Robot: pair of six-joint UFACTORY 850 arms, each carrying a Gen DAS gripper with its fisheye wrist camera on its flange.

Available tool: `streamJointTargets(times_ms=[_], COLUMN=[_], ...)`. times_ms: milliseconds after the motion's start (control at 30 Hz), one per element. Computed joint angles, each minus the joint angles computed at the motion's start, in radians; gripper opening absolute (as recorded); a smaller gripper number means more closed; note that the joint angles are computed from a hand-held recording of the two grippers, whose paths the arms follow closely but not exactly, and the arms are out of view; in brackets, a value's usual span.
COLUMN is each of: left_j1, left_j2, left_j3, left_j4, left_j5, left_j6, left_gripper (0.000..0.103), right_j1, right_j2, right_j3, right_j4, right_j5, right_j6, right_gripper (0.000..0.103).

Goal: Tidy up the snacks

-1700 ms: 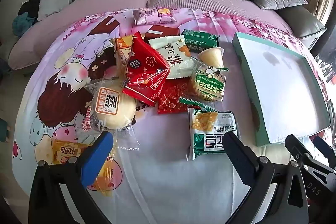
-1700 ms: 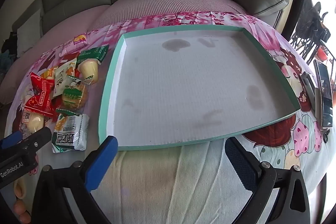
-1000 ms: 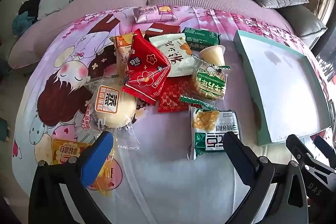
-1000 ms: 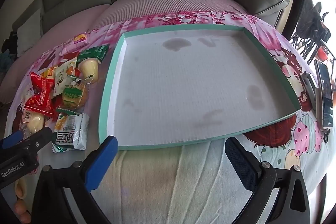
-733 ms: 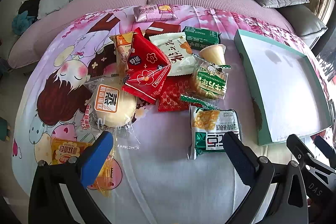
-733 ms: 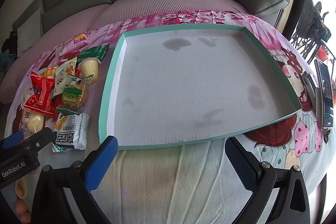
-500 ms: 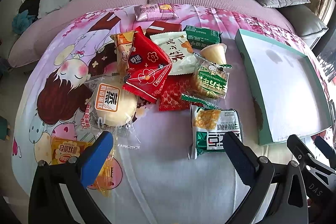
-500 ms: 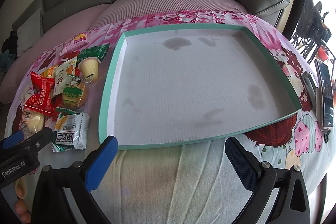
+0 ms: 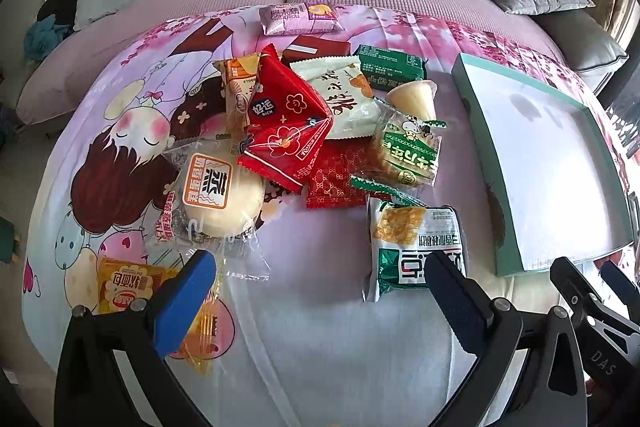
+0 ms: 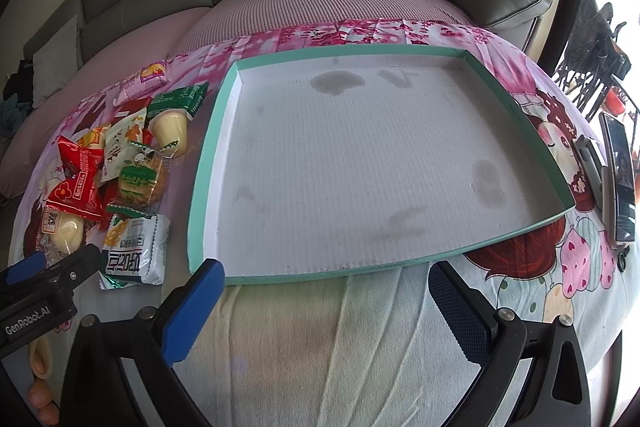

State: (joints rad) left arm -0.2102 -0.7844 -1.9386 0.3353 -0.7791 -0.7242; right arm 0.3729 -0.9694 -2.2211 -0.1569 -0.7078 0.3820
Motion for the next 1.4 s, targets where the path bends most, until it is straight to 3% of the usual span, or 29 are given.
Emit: streamJointTargets(times_ms=[1400], left_j1=[0.001], left_j2=[0.001], left_j3=[0.005], left_j4=[-0.001], left_j5=[0.0], left_j6=[-0.002], left_gripper=[0.103], right_j1=[0.0], right_j2=[-0.011], right_j3=[-0.021], right_j4=[0.008], right_j5=[-0.012], right_j6=[-0.009], right_gripper=[0.103])
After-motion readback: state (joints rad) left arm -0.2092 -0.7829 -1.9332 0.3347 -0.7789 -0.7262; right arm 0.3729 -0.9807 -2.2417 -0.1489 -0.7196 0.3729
